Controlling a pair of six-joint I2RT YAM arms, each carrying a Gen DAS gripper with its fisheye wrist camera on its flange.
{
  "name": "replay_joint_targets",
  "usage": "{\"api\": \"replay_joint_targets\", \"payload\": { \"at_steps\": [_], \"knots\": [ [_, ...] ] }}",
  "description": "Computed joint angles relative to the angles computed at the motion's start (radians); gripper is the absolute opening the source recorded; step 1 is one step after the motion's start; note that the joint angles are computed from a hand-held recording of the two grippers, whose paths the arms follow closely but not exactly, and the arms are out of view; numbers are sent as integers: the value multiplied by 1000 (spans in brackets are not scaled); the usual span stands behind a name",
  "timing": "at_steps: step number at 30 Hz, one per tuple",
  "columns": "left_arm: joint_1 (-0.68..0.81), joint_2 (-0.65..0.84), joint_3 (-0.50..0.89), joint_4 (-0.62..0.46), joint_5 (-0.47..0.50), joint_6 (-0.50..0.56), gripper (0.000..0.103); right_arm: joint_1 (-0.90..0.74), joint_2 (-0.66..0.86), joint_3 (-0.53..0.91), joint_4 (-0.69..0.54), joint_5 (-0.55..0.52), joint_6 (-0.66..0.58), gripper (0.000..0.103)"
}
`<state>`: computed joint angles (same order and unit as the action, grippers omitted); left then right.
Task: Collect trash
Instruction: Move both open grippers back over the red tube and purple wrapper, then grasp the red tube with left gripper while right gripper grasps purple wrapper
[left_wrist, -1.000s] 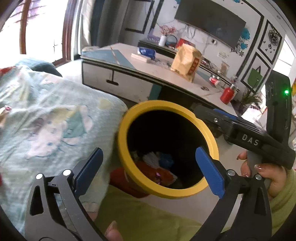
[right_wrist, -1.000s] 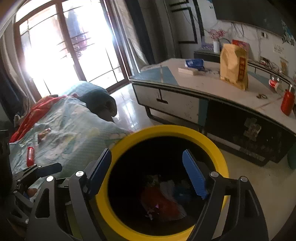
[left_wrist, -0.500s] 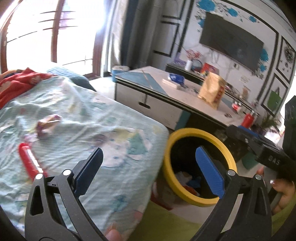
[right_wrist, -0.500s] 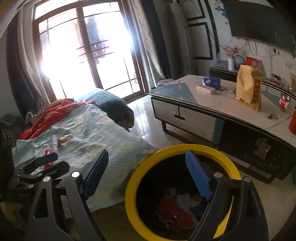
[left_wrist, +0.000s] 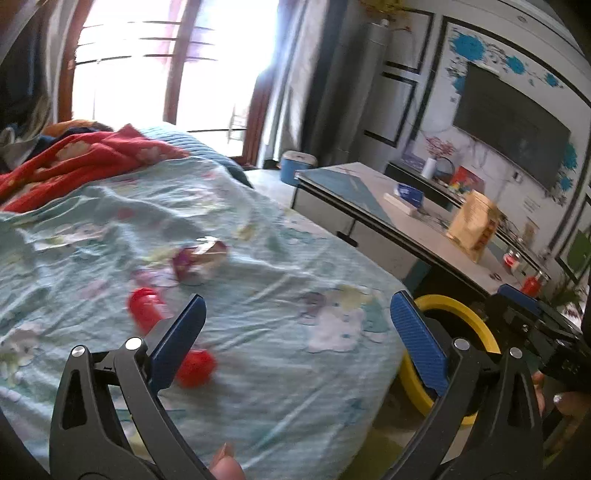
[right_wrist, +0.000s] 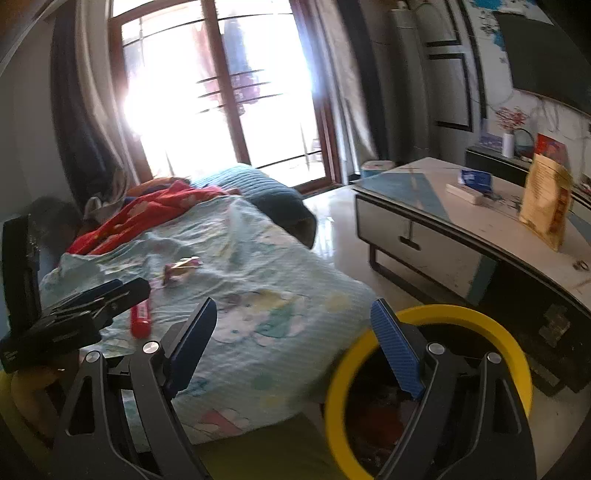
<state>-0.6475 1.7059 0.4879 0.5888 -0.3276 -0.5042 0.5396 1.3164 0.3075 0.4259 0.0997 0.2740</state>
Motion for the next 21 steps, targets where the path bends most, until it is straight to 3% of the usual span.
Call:
{"api": "replay_joint_targets", "payload": {
  "at_steps": [9,21],
  "knots": [
    [134,-65,-89,4,16,-4,92,105,186,162,21,7,12,83],
    [303,19,-128,65,141,-67,92,150,432,437,-44,-34,12,83]
  ]
}}
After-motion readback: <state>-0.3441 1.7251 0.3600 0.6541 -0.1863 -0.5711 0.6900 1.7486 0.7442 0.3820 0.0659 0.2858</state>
